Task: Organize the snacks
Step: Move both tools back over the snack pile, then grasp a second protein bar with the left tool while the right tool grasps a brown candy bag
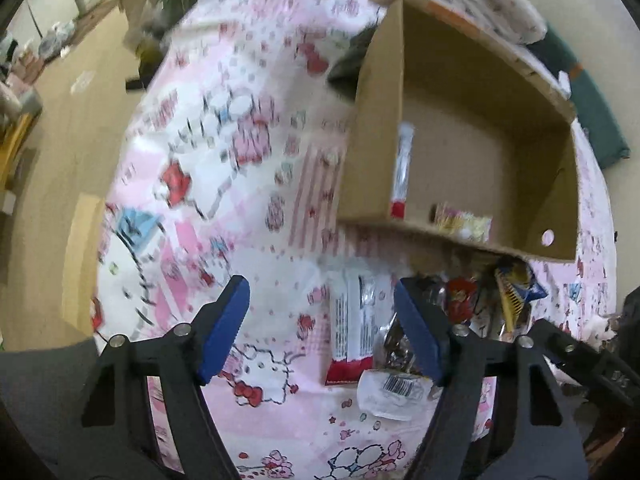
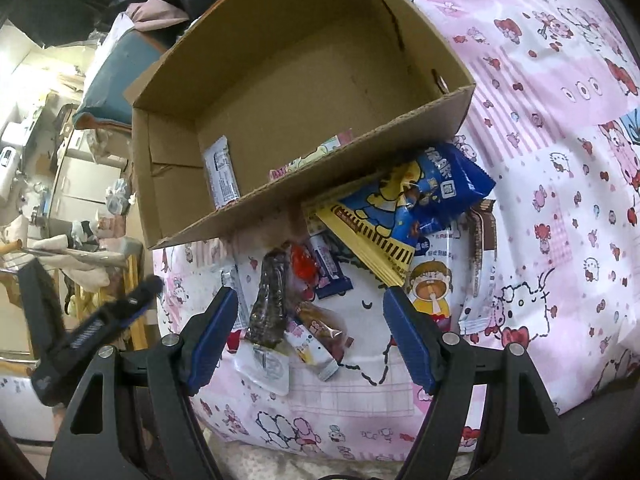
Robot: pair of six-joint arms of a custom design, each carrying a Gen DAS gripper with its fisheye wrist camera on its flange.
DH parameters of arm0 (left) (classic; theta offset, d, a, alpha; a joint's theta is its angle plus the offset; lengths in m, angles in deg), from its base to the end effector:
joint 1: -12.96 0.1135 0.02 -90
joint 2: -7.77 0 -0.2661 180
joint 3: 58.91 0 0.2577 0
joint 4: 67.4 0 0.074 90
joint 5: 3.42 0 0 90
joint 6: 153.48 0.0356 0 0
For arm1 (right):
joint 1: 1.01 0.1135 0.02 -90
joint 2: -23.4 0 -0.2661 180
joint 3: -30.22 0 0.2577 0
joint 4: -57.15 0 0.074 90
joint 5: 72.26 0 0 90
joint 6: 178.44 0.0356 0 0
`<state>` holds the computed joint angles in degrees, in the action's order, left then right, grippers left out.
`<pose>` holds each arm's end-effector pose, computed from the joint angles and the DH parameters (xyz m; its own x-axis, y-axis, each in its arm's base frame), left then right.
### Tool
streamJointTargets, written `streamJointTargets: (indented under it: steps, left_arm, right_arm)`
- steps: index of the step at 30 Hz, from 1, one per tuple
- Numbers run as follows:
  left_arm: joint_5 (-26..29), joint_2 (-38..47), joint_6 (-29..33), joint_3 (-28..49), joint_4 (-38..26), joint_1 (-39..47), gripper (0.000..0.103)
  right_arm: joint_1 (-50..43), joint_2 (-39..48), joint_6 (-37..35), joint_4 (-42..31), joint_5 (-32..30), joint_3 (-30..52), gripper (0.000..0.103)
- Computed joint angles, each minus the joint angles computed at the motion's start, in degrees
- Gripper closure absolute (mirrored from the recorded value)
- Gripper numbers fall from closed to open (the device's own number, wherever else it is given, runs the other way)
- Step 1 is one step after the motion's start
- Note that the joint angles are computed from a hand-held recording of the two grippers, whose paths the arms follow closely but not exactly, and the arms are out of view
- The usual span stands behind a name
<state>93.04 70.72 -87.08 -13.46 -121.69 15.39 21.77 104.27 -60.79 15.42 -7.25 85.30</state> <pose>0.1789 0.0036 0.1691 -0.8669 -0.4350 -0.2436 -0.3864 0.8950 -0.2230 0.2251 0.1108 0.1659 -0.9866 0.0419 -0.1575 -0.0474 0.8509 0.5232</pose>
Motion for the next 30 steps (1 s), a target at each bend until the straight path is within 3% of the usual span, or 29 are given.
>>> streamJointTargets:
  steps: [7, 12, 15, 17, 24, 30]
  left_arm:
    - [-1.9, 11.0, -3.1, -1.8, 7.5, -8.0, 0.049]
    - [-1.7, 16.0, -4.5, -1.9, 9.9, -10.5, 0.06]
    - [-1.6, 17.6, -4.1, -1.9, 10.5, -11.7, 0.074]
    - [-2.0, 17.4, -3.8, -2.0, 10.5, -12.1, 0.075]
    - [-2.1, 9.4, -2.0, -0.2, 2.3, -9.6, 0.076]
    - [0.6, 0.0, 5.7, 4.0, -9.3, -4.5, 0.076]
  right_arm:
    - [-0.1, 0.8, -0.4, -0.1, 0.0, 0.4, 0.025]
    - [-1.6, 0.7, -0.7, -0.4, -0.3, 0.0, 0.025]
    - [-2.5, 0.4, -0.8, -0.5, -0.5, -0.1, 0.025]
    - [-2.6, 0.4, -0.7, -0.5, -0.5, -0.2, 0.025]
    - [-1.7, 1.4, -0.8, -0.4, -1.1, 0.1, 0.025]
    - [0.9, 3.4, -0.4, 0.3, -2.5, 0.9, 0.025]
